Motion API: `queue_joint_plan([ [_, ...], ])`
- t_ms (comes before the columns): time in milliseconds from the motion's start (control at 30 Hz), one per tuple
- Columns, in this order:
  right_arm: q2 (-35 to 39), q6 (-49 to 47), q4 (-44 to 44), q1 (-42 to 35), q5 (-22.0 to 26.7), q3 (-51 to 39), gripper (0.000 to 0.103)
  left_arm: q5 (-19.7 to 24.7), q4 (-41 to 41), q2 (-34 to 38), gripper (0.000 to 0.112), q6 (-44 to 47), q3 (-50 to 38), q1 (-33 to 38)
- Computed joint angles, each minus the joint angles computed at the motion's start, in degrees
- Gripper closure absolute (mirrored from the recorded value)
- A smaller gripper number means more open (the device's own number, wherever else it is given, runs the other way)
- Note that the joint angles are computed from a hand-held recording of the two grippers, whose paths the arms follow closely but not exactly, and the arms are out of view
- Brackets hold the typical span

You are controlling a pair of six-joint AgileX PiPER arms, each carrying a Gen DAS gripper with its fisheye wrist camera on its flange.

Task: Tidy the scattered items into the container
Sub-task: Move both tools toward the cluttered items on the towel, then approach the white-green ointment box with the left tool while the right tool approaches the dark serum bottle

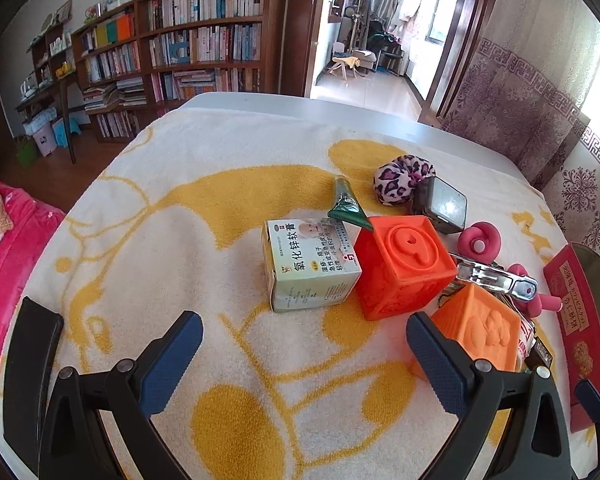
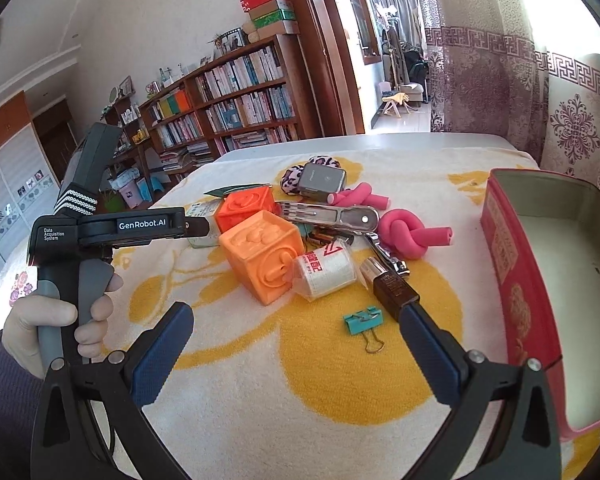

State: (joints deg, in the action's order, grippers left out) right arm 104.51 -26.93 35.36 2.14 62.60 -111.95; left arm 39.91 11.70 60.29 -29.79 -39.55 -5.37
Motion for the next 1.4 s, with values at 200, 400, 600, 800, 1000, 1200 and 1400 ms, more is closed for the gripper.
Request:
queue_joint_plan([
  [200,-1.4,1.4,-1.4,-0.4,-3.8,2.4,0.0,0.0,2.3,3.6,0.009,-1.5,-1.3,-2.2],
  [400,2.6,6.0,-3.4,-0.5,0.6,-3.5,0.0,-0.1,5.3,4.7,0.009,-1.8,-2.8,-2.8],
  [600,4.0,10.0,-4.7,1.1,6.3,-11.1,0.0,-1.9,1.9,7.0,0.009,2.7,-4.3,-0.8],
  [800,6.6,12.2,-6.9,4.4,5.5,-17.8,0.0,-3.5,-1.2,8.7,0.009,5.5,-4.5,1.1],
  [1000,11.0,16.8,-5.6,4.7,5.7,-21.5,0.0,-4.9,-4.7,8.8,0.009,9.2,-4.1,3.0],
  [1200,11.3,17.1,-6.7,4.7,4.9,-19.1,0.0,-6.0,-9.6,8.9,0.009,13.7,-3.7,5.3],
  [1400,10.7,16.3,-7.4,4.9,3.8,-17.4,0.0,-6.3,-11.5,8.9,0.009,16.2,-3.3,6.4],
])
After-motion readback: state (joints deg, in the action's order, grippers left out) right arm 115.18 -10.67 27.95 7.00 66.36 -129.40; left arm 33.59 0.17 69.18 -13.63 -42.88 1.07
